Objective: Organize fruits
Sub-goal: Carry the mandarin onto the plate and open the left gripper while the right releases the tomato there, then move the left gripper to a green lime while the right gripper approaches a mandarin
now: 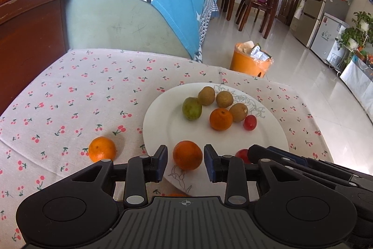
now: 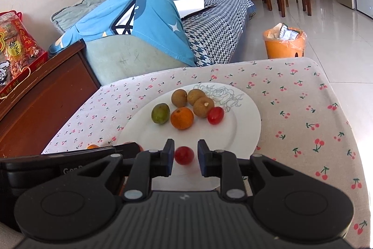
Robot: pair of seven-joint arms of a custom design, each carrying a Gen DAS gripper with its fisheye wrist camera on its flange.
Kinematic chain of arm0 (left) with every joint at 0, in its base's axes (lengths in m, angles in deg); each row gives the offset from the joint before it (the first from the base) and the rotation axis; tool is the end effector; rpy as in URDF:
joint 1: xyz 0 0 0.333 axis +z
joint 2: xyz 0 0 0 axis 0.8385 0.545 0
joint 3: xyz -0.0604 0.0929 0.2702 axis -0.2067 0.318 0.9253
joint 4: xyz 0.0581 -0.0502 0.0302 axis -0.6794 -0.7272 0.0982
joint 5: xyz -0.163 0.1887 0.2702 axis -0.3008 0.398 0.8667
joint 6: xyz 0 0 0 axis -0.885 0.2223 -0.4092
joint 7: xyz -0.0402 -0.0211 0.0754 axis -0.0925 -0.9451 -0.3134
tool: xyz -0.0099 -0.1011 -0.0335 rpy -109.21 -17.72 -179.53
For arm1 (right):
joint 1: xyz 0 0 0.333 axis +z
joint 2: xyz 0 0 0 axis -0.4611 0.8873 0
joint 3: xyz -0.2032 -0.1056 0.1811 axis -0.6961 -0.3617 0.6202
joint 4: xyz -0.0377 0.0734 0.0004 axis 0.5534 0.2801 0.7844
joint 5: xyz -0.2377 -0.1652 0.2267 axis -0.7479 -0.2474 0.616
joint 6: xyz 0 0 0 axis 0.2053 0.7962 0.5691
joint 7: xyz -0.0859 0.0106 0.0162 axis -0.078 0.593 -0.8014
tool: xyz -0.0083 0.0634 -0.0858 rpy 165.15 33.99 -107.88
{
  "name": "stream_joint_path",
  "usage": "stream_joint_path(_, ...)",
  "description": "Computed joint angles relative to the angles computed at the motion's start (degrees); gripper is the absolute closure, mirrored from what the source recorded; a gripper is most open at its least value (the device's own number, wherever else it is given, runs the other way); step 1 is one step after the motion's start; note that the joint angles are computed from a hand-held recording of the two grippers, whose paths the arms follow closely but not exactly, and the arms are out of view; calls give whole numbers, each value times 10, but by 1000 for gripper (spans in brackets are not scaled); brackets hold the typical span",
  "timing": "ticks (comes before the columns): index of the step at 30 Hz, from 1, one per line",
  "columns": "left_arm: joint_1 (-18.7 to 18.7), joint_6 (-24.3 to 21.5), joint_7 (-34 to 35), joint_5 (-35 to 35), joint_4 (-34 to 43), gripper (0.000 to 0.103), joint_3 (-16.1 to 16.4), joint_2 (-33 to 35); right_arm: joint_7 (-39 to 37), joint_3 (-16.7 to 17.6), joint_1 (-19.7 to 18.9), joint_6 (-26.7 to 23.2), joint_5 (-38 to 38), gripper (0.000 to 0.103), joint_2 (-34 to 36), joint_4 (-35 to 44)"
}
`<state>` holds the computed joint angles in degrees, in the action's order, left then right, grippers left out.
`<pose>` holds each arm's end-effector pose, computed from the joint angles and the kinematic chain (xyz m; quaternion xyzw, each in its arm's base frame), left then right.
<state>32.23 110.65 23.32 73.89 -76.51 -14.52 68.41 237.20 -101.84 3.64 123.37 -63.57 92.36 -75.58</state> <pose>0.6943 -0.3230 0.3929 -0.5893 0.6992 -0.3546 0.1951 0.6630 0.3100 0.3772 -0.5708 0.6752 -0.1978 0.4233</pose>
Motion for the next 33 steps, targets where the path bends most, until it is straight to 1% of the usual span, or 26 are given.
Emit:
stream_joint_path(1, -4, 0, -4, 4, 0, 63, 7, -2, 2, -2, 2, 0, 0, 80, -1, -1)
stream_joint_path(2, -10, -2, -12, 10, -2, 56, 16, -6, 4, -5, 4, 0, 0, 80, -3, -3)
stream_joint_path(3, -11, -2, -16, 14, -7, 51, 19, -10, 4, -6, 5, -1, -1, 79, -4, -3)
stream_joint_path(5, -9, -2, -17, 21, -18, 50, 20, -22, 5, -3, 3, -2, -1, 79, -6, -5)
stream_joint_path(7, -14, -6, -28, 31, -30, 46, 28, -33, 5, 0, 2, 0, 0, 78, -9, -8)
stream_joint_path(9, -11, -7, -32, 37, -47, 42, 27, -46, 3, 2, 2, 3, -2, 77, -14, -14)
stream_joint_path(11, -10, -12, -32, 46, -62, 42, 27, -59, 0, 3, 4, 3, -4, 73, -20, -20)
stream_joint_path(13, -11, -13, -36, 58, -78, 42, 29, -73, -4, 9, 1, 3, -3, 73, -25, -26)
stream_joint_path(15, -1, -15, -27, 57, -97, 41, 16, -89, -14, 22, -4, 1, -2, 73, -31, -34)
stream_joint_path(18, 4, -8, -29, 62, -137, 41, 12, -119, -23, 21, 1, 1, -8, 73, -41, -45)
stream_joint_path(20, -3, -3, -46, 75, -159, 40, 24, -134, -32, 29, -1, 0, -9, 72, -47, -53)
stream_joint_path(23, 2, -6, -58, 82, -181, 40, 21, -151, -46, 39, -3, -4, -11, 72, -54, -62)
stream_joint_path(27, -1, -1, -92, 102, -209, 39, 30, -171, -57, 40, 2, -4, -16, 72, -66, -78)
stream_joint_path(31, 6, 11, -122, 115, -245, 39, 31, -194, -56, 40, 7, -2, -20, 72, -82, -102)
stream_joint_path(33, 4, 16, -146, 128, -265, 39, 40, -205, -53, 37, 12, 0, -23, 72, -89, -114)
